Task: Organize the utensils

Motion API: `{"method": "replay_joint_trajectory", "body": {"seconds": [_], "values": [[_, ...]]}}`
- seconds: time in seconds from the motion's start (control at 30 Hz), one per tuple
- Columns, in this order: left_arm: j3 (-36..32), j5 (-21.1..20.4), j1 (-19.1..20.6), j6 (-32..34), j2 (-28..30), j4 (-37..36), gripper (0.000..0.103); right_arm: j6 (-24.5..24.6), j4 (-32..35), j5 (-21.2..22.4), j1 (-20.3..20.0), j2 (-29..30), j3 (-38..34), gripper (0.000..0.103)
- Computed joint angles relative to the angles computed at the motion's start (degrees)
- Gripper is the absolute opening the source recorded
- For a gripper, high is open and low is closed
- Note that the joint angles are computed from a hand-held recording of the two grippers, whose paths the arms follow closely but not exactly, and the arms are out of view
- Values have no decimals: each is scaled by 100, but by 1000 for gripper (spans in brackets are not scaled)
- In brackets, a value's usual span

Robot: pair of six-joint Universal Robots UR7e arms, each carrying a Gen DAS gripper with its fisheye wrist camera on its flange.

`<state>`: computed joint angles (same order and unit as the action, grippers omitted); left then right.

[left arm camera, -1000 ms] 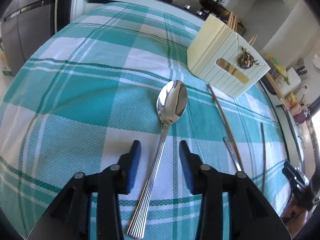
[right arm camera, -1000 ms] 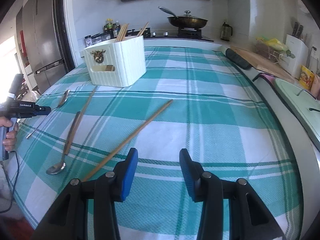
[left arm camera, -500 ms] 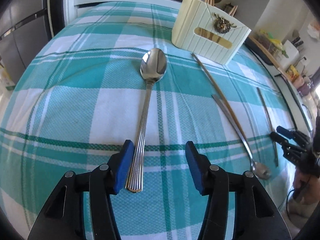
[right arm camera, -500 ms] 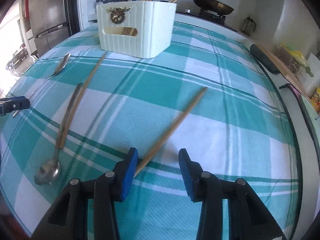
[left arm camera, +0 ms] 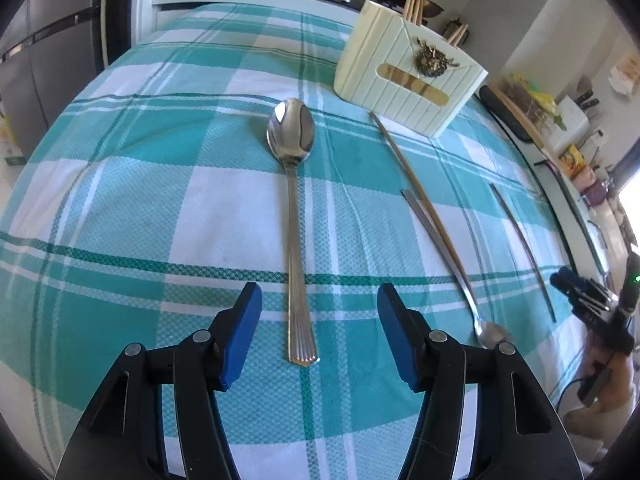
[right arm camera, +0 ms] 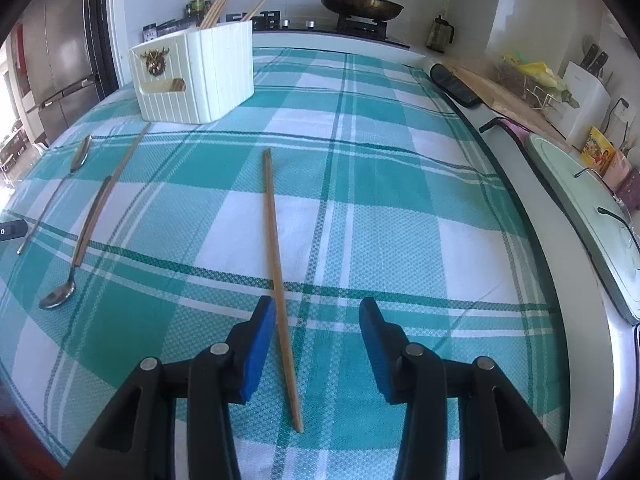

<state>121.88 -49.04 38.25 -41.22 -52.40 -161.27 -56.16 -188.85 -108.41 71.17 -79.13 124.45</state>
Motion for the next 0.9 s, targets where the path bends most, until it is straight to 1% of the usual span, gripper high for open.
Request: {"method": "replay_joint_trajectory", "body": {"seconds": [0.17, 0.3, 0.5, 0.63, 0.77, 0.9], "values": [[-279, 434, 15, 241, 113, 320, 69, 21, 131, 180, 58, 30, -102, 45], [-474, 555, 137, 368, 201, 410, 70, -161, 211, 164, 173, 196, -257, 45], [-697, 606, 325, 472, 301, 406, 70, -341, 497, -134, 355, 520, -608, 45], [-954, 740, 428, 580, 473, 459, 71, -315, 685, -218, 407, 643, -778, 45], [-1361, 958, 535, 669, 728, 778, 71, -336, 720, -327, 456, 782, -899, 45], [-1687, 1067, 614, 766, 942, 1038, 71, -211, 999, -362, 459, 845, -1064, 45]]}}
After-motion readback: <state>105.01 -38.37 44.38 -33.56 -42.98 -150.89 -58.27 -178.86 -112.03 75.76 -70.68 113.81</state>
